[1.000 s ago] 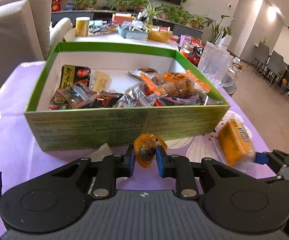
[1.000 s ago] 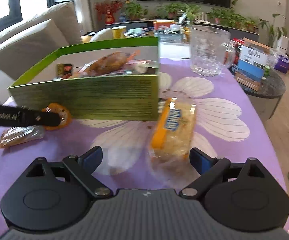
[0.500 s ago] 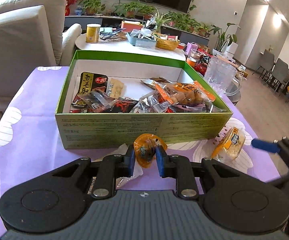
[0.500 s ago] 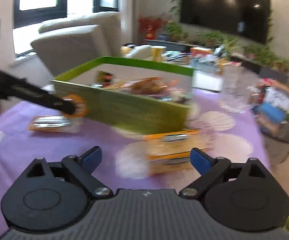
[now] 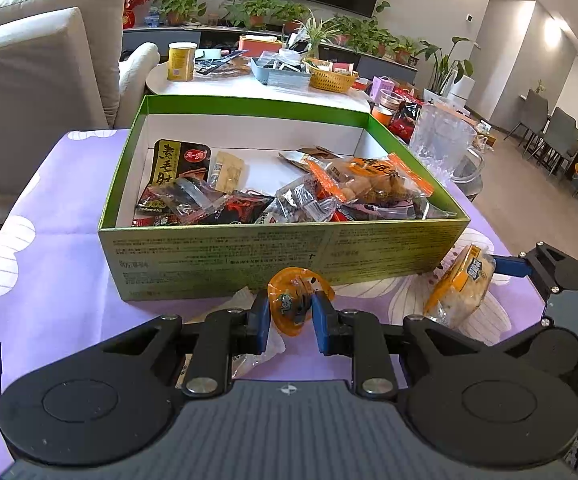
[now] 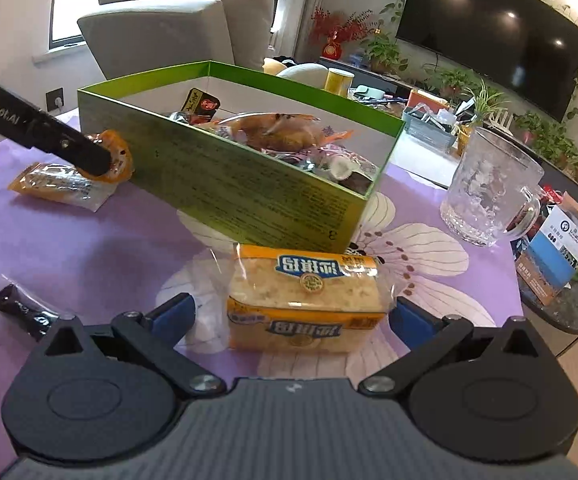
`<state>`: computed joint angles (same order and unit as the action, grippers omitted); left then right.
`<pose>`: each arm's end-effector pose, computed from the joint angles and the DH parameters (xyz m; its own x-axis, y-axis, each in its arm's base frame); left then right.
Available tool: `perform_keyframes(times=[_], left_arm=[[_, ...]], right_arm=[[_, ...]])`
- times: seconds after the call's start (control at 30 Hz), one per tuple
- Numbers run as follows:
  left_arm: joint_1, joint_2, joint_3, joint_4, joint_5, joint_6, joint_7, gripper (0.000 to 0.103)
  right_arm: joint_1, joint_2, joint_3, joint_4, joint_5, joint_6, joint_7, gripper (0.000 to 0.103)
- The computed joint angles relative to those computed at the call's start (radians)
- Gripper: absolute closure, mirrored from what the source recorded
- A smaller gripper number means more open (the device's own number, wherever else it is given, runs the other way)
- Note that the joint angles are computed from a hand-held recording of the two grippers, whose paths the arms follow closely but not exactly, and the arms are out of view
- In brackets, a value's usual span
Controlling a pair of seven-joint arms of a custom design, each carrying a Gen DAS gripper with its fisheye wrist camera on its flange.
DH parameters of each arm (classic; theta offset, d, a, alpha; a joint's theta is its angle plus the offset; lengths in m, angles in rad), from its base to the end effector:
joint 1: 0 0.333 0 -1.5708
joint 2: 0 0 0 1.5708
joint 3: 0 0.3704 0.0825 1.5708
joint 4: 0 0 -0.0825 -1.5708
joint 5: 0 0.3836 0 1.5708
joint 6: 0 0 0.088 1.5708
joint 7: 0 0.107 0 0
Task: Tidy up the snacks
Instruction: 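Grasp an orange round candy with the left gripper while the right grasps a yellow cake packet, then carry the orange candy and yellow cake packet over the green box with both grippers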
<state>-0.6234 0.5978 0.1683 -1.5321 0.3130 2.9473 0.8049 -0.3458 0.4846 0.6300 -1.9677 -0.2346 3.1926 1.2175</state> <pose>0.6771 -0.3913 0.4502 -0.1290 -0.9700 0.2060 -0.6913 -0.0609 -0.7200 0.6667 0.1527 0.4169 0.5799 -0.7997 0.1554 -0.4656 -0.4818 -0.7423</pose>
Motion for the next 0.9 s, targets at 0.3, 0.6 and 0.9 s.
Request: perform_keyframes(times=[0.3, 0.6, 0.9], left_arm=[[-0.012, -0.014, 0.014, -0.027, -0.001, 0.032, -0.002, 0.082], [-0.091, -0.062, 0.111, -0.102, 0.022, 0.097, -0.061, 0.082], [-0.191, -0.094, 0.228, -0.154, 0.047, 0.148, -0.122, 0.082]], right_arm=[[-0.011, 0.058, 0.053, 0.061, 0.100, -0.044, -0.003, 0.022], [0.026, -0.063, -0.011, -0.049, 0.118, 0.014, 0.118, 0.025], [-0.114, -0.113, 0.137, -0.126, 0.013, 0.161, 0.220, 0.025]])
